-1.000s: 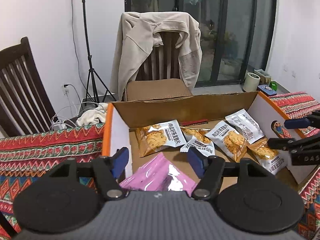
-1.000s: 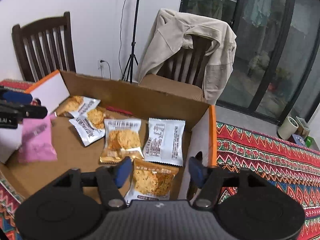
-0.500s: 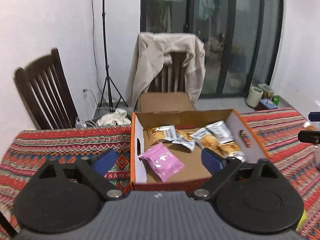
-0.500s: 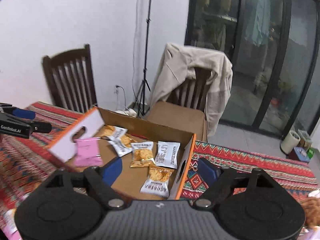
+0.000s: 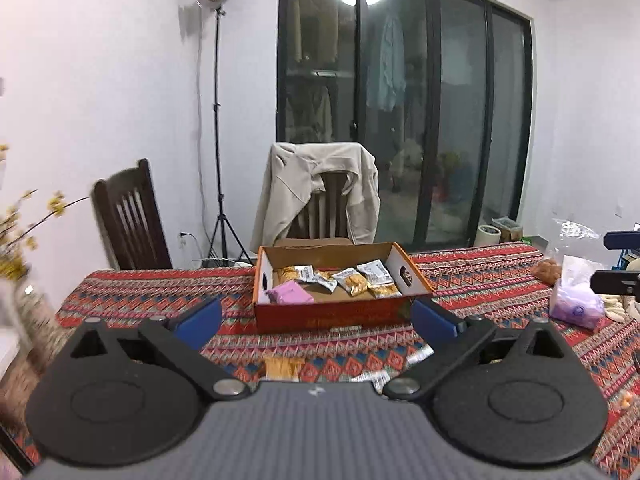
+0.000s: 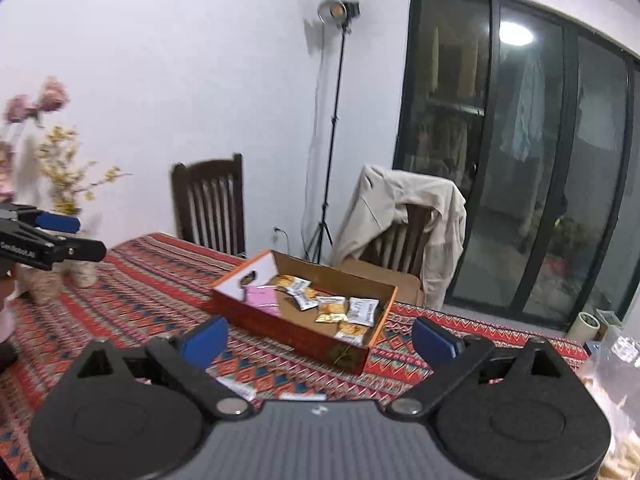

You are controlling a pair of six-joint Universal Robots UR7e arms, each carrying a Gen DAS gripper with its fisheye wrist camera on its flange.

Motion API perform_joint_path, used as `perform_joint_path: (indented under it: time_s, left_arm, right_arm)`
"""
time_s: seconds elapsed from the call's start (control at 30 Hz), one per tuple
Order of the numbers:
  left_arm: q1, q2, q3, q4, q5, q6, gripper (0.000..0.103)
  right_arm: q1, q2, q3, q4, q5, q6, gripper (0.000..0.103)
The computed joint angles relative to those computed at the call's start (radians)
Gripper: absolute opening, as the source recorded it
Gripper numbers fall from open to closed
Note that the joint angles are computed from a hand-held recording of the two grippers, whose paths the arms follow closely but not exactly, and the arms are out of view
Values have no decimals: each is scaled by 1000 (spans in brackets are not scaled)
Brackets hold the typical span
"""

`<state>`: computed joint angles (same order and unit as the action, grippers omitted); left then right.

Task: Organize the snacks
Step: 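Withdraw both grippers from the box back toward the snack pile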

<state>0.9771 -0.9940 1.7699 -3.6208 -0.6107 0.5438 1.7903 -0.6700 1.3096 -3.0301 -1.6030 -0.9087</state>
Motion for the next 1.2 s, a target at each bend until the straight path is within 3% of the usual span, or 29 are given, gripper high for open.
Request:
perform_joint_path:
  time_s: [0.13, 0.3, 0.4, 0.53, 0.63, 0.83, 1.03, 1.2]
  left_arm:
    - [-62, -34, 183, -195, 48, 12, 103]
    - [-134, -14, 375, -534, 97, 65, 103]
    - [-175, 31, 474, -731, 117, 130, 103]
    - [-224, 119, 578, -937, 198, 162, 103]
    - [-224, 155, 647, -927, 234, 64, 103]
    - [-176, 172, 747, -754, 251, -230, 103]
    - [-154, 188, 771, -732, 249, -292, 103]
    - [-111, 149, 730, -642, 218, -295, 103]
  right_arm:
    - [-32, -136, 270, -161, 70, -31, 102]
    - [-96, -261, 572, -365, 155, -61, 103]
    - [-140, -280, 698, -481, 191, -40, 103]
    - [-200, -270, 844, -655, 223, -26, 103]
    - [-239, -247, 914, -740, 214, 24, 103]
    - [-298, -190, 978, -822, 193, 73, 103]
    - [-306, -126, 973, -872, 128, 65, 103]
    - [-289, -115, 935, -831, 114, 74, 103]
